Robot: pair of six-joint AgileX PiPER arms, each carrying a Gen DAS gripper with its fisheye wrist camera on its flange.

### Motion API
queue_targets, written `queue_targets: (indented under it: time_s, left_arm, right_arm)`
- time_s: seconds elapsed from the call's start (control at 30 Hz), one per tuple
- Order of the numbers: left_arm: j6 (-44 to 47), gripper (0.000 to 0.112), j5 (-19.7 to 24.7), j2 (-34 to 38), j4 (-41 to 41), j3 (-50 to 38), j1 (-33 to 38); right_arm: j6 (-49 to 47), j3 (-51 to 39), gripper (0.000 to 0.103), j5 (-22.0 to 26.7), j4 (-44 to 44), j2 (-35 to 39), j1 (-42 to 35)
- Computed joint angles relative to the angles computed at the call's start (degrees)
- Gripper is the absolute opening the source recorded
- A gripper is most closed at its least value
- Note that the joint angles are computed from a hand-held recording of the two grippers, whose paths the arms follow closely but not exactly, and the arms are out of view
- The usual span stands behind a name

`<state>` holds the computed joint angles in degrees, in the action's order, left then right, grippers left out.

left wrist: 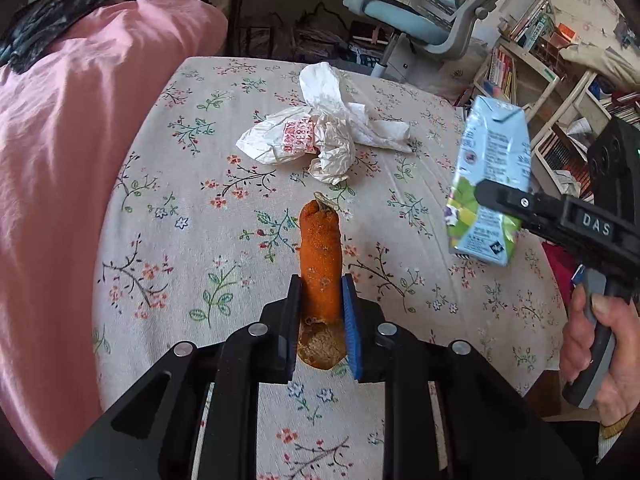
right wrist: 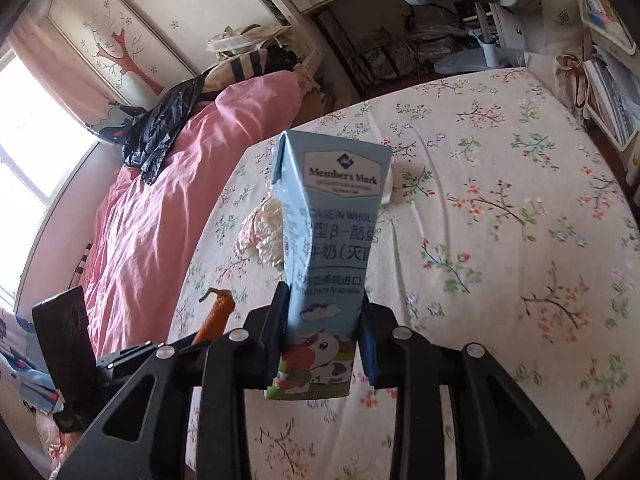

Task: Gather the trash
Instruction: 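Lift the peel with the left gripper while the right gripper lifts the carton toward the wastebasket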

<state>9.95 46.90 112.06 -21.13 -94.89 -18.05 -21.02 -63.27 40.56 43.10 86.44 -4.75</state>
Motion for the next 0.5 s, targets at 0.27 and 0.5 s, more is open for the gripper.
queue_targets:
  time_s: [0.27,0.5]
  left_arm:
    - [-3.1,0.018,-9.5,-16.0,1.2,18.1,-0.8]
    - [-8.8,0.018,-15.5,-29.3,3.2,30.1,1.1]
  right_arm:
    - [-7.1,10.9,0.032,1.7,8.9,-12.8,-6.4]
    - [-6.0,13.7,0.032,-2.4,7.1,-16.5,-4.1]
